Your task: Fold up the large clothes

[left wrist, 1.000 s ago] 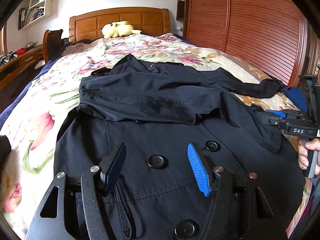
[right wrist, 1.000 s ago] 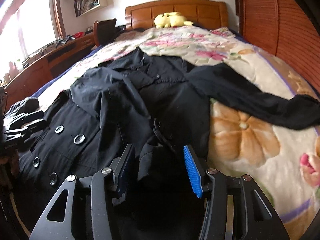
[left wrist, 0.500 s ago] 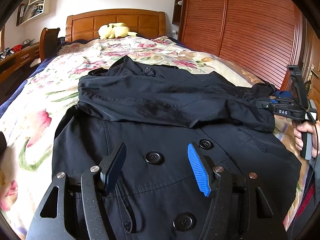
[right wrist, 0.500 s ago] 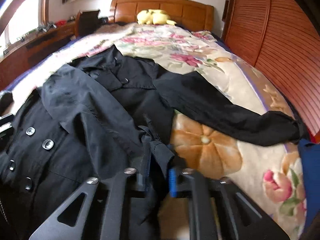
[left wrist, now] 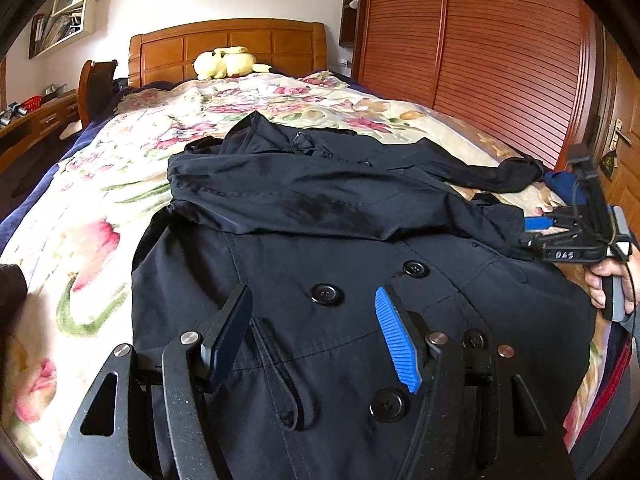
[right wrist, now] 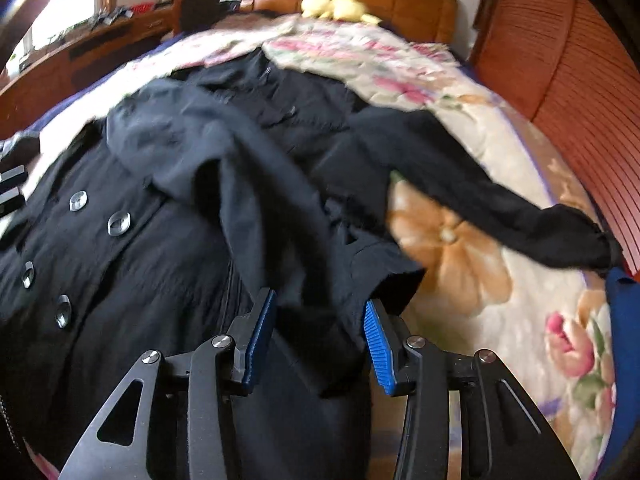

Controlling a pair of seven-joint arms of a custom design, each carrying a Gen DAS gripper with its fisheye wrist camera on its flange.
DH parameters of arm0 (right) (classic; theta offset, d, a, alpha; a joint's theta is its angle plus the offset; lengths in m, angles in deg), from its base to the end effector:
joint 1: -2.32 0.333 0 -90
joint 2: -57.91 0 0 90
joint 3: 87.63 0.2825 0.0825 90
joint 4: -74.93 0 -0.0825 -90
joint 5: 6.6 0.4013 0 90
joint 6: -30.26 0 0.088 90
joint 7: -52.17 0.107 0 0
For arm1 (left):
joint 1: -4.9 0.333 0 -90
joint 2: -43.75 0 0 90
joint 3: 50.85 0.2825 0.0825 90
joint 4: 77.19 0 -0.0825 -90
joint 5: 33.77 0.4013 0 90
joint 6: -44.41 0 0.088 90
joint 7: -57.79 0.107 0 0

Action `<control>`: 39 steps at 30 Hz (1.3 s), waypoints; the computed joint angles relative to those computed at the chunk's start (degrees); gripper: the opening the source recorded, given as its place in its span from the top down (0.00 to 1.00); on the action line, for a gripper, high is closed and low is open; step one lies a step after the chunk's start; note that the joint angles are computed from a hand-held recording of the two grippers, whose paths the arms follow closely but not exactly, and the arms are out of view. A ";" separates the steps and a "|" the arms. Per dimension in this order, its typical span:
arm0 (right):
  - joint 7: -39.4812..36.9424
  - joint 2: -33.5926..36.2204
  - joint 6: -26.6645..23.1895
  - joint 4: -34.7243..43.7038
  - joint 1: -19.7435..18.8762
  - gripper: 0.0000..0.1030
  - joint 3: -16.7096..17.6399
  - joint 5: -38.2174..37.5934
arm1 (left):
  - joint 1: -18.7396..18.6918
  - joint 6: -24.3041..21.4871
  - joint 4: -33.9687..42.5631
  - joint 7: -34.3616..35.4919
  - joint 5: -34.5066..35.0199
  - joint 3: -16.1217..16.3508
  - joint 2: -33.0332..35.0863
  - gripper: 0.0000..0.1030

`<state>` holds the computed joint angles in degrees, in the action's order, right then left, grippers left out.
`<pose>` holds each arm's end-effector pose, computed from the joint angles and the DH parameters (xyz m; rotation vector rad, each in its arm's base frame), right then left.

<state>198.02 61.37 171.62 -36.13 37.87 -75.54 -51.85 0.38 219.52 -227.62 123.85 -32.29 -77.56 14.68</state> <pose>0.4216 0.4616 0.4631 -2.0871 1.4332 -0.7364 0.3952 -0.2481 0.4641 -1.5515 1.9085 -1.0137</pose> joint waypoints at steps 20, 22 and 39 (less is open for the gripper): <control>-2.29 -15.16 11.36 -13.63 -2.88 0.96 2.41 16.36 | -1.71 -0.90 -1.57 1.86 -1.98 2.05 -2.10 0.37; -1.12 -16.36 8.57 -13.87 -3.18 0.96 4.14 14.85 | -2.16 -0.82 -1.79 2.06 -2.28 2.47 -2.40 0.37; 2.96 -0.87 3.34 0.67 -0.14 0.65 3.54 0.13 | -1.89 0.49 -2.35 2.05 -2.72 1.81 -2.98 0.37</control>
<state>200.98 60.50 174.95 -35.46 37.73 -72.00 -51.72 -1.51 220.02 -229.97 125.90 -35.02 -75.75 11.69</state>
